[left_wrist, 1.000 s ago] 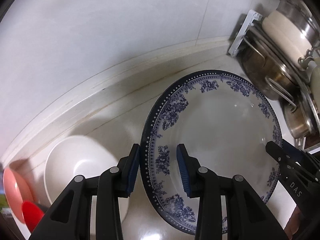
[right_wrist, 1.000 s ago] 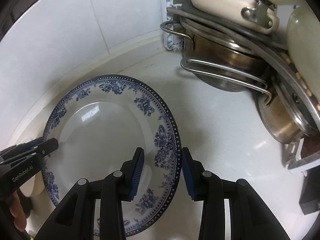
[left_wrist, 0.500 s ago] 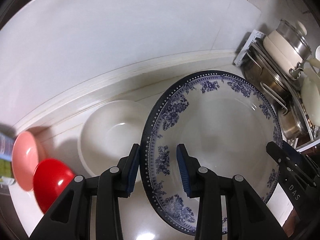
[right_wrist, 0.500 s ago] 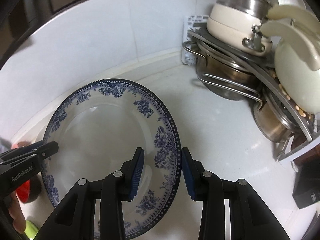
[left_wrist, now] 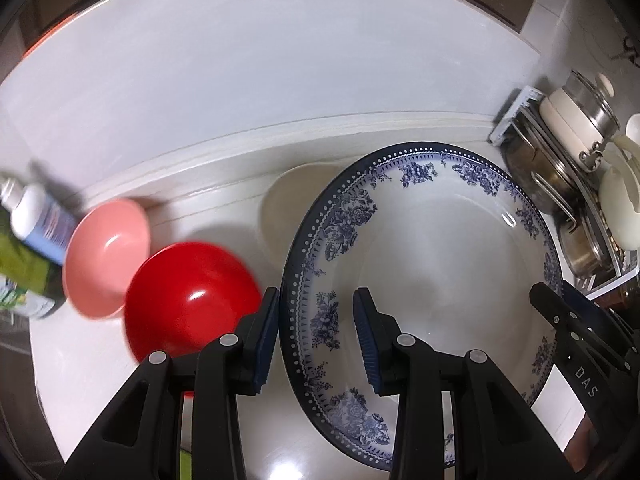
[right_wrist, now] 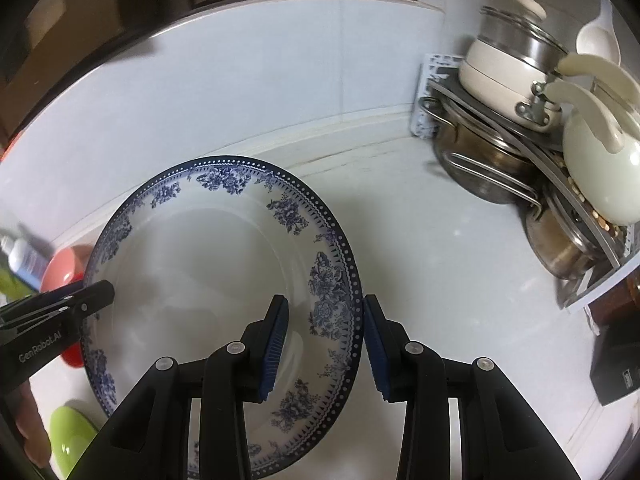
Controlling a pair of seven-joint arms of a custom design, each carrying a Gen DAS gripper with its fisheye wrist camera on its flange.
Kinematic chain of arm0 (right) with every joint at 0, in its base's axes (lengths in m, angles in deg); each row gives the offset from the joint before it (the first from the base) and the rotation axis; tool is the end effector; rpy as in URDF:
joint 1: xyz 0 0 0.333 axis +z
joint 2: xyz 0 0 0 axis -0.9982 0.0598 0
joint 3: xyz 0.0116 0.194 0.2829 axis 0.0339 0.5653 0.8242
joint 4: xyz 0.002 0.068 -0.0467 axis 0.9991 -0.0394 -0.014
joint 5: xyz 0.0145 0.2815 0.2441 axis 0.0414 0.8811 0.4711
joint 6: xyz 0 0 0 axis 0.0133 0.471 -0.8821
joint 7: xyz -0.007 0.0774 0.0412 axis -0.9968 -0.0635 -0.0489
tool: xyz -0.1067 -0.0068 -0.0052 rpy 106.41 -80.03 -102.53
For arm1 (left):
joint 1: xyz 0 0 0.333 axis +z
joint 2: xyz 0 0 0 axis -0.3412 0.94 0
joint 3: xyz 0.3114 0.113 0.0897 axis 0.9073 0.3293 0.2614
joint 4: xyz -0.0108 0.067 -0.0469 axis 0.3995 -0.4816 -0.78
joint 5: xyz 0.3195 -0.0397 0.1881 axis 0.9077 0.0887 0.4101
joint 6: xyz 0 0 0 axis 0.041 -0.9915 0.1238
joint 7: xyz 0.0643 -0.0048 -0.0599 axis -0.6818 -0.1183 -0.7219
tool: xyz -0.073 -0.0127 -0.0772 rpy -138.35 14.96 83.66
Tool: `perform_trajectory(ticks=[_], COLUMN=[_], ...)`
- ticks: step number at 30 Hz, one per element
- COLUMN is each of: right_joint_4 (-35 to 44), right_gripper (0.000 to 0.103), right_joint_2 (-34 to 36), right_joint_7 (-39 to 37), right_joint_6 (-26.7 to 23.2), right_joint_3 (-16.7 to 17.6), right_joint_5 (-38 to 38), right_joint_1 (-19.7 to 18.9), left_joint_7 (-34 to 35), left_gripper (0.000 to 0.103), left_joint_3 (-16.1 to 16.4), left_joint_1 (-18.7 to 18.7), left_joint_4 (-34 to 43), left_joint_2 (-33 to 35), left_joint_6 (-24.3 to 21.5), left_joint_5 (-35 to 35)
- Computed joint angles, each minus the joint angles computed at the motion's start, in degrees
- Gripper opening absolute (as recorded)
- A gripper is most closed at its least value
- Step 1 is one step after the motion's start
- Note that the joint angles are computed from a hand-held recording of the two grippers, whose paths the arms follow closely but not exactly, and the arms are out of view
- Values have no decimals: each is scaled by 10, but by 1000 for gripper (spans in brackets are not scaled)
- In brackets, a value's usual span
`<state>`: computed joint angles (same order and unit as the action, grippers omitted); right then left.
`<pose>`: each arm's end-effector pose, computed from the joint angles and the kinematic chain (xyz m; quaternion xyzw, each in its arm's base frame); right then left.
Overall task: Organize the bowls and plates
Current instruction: 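Lift the blue-rimmed plate with both grippers and carry it over the lime-green plate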
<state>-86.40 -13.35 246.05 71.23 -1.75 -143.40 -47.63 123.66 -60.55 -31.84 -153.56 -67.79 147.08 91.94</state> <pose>0.4719 0.4112 0.3435 -0.6725 0.6755 -0.2093 0.2183 0.4869 -0.1925 0.3534 -0.7037 0.6732 -0.1887 0.1268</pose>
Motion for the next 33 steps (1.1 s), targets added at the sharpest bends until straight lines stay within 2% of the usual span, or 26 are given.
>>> perform_trajectory(ticks=[7, 8, 15, 16, 21, 31, 33], right_joint_4=[13, 15, 33, 36, 51, 75, 83], right_gripper=[39, 39, 39, 39, 39, 39, 39], right_joint_2=[3, 5, 15, 16, 24, 43, 47], right_joint_7=[-5, -6, -2, -2, 2, -8, -8], right_joint_6=[-13, -16, -26, -28, -41, -45, -52], right_joint_3=[13, 16, 24, 26, 30, 39, 40], right_joint_5=[1, 3, 10, 11, 7, 15, 15], right_joint_1=[21, 25, 55, 60, 85, 121, 134], left_joint_7=[14, 12, 47, 42, 82, 167, 179], left_gripper=[37, 37, 37, 37, 37, 37, 37], left_joint_3=[-4, -4, -17, -28, -31, 7, 6], left_joint_1=[34, 42, 86, 102, 121, 122, 129], left_joint_4=[-78, -94, -170, -174, -223, -326, -341], left_joint_2=[-64, -68, -134, -141, -188, -284, -301], left_joint_6=[16, 51, 65, 59, 67, 84, 84], left_joint_5=[-15, -14, -49, -37, -88, -185, -199])
